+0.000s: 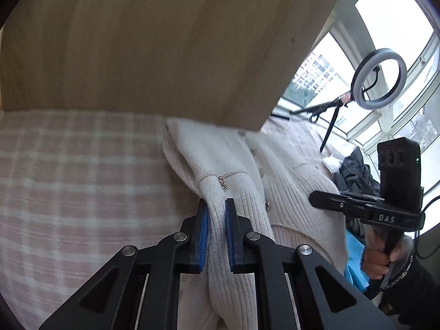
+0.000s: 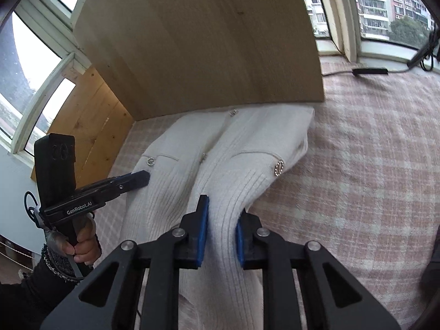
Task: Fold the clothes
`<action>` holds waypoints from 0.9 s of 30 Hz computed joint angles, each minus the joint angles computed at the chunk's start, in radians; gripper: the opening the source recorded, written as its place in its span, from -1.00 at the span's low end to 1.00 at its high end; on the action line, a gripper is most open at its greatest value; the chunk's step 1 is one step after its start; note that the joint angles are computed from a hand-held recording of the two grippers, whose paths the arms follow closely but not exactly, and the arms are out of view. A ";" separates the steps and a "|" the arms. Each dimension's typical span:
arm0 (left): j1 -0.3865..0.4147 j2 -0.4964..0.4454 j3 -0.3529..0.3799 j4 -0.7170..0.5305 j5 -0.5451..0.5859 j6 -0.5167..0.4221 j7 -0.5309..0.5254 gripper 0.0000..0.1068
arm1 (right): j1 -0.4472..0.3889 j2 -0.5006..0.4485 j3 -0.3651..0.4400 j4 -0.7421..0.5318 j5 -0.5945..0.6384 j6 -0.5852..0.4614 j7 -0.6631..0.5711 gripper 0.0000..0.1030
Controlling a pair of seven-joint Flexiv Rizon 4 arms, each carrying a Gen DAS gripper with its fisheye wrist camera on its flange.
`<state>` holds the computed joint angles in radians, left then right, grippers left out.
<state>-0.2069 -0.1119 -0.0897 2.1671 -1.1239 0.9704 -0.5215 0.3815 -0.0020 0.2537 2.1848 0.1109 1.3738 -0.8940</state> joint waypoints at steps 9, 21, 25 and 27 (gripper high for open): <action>0.129 0.062 0.106 -0.010 0.009 0.061 0.097 -0.81 | 0.084 -0.213 -0.001 -0.280 -0.167 0.072 0.041 -0.73; 0.322 -0.074 0.110 -0.038 0.395 0.305 -0.086 -0.60 | 0.097 -0.481 0.094 -0.601 -0.094 -0.211 -0.019 -0.62; 0.317 0.019 0.064 0.045 0.188 0.254 0.149 -0.51 | 0.131 -0.279 0.026 -0.383 -0.166 -0.150 0.024 -0.62; 0.287 0.022 0.081 0.065 0.195 0.244 0.172 -0.48 | 0.147 -0.205 0.001 -0.291 -0.217 -0.097 0.098 -0.62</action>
<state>0.0802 -0.0897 -0.0091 2.2325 -0.9292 1.2143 -0.3491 0.5284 -0.2073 0.2551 1.8935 -0.1065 1.2765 -0.7964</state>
